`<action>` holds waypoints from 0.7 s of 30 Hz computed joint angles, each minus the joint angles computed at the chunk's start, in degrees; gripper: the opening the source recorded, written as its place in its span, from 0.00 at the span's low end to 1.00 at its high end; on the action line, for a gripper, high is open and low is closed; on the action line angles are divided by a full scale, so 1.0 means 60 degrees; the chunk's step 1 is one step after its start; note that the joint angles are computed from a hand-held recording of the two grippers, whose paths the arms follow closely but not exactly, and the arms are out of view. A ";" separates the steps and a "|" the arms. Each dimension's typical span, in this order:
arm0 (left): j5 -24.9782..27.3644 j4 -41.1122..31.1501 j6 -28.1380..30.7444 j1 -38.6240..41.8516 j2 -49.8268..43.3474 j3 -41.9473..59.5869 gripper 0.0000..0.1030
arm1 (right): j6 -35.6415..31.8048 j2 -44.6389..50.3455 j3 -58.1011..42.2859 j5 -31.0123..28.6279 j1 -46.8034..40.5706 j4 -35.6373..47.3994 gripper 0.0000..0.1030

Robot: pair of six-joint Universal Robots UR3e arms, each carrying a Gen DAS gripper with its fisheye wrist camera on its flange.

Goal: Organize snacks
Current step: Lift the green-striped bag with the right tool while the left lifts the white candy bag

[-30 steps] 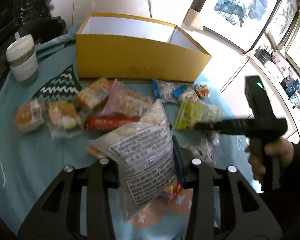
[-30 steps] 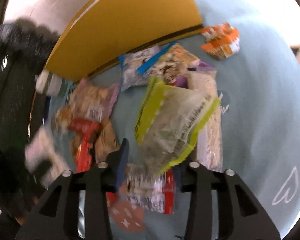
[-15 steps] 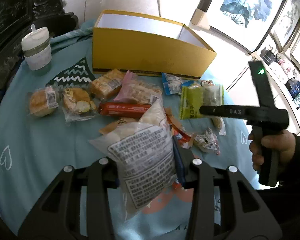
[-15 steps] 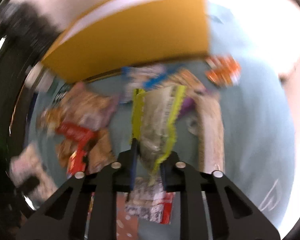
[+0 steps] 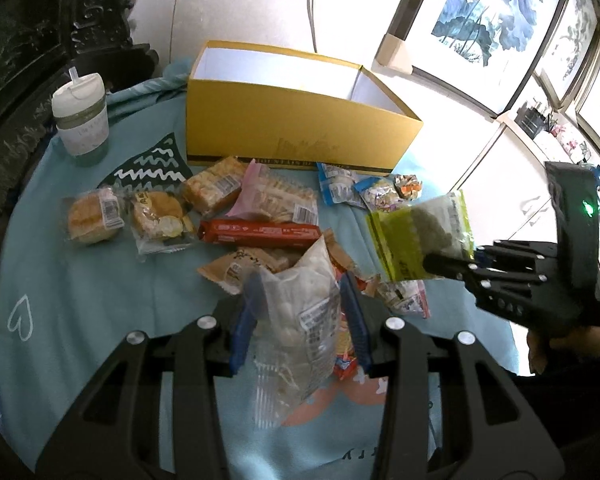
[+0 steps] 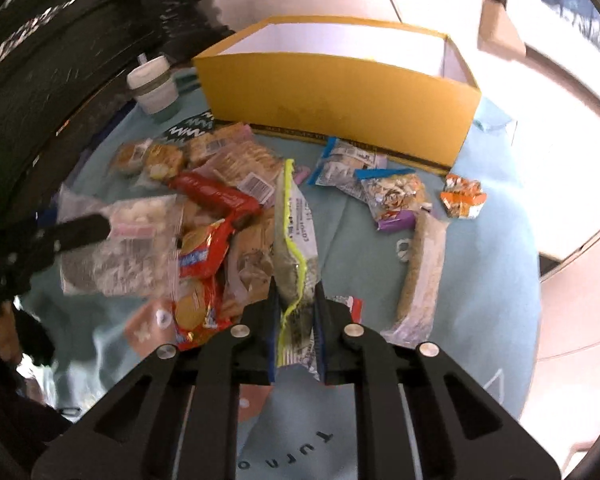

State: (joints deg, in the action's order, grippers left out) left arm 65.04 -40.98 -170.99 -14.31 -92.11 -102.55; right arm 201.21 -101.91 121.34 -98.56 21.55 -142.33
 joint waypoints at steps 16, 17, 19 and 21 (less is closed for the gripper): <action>0.0577 0.2546 0.0010 -0.0341 -0.1407 -0.1145 0.57 | 0.1152 -0.0936 0.0444 -0.0122 0.0781 0.0896 0.14; 0.0167 0.2256 0.0183 -0.0163 -0.1369 -0.1153 0.39 | 0.1162 -0.0973 0.0408 -0.0160 0.0821 0.0994 0.14; -0.0179 0.2045 0.0348 -0.0011 -0.1130 -0.1262 0.35 | 0.1192 -0.1077 0.0337 -0.0267 0.0897 0.1190 0.14; -0.0344 0.1699 0.0728 -0.0002 -0.0755 -0.1427 0.33 | 0.1252 -0.1163 0.0351 -0.0313 0.0927 0.1243 0.14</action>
State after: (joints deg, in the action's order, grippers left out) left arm 62.98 -30.79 -166.62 -14.32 -96.64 -111.11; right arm 208.73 -108.89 123.44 -100.44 27.12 -134.87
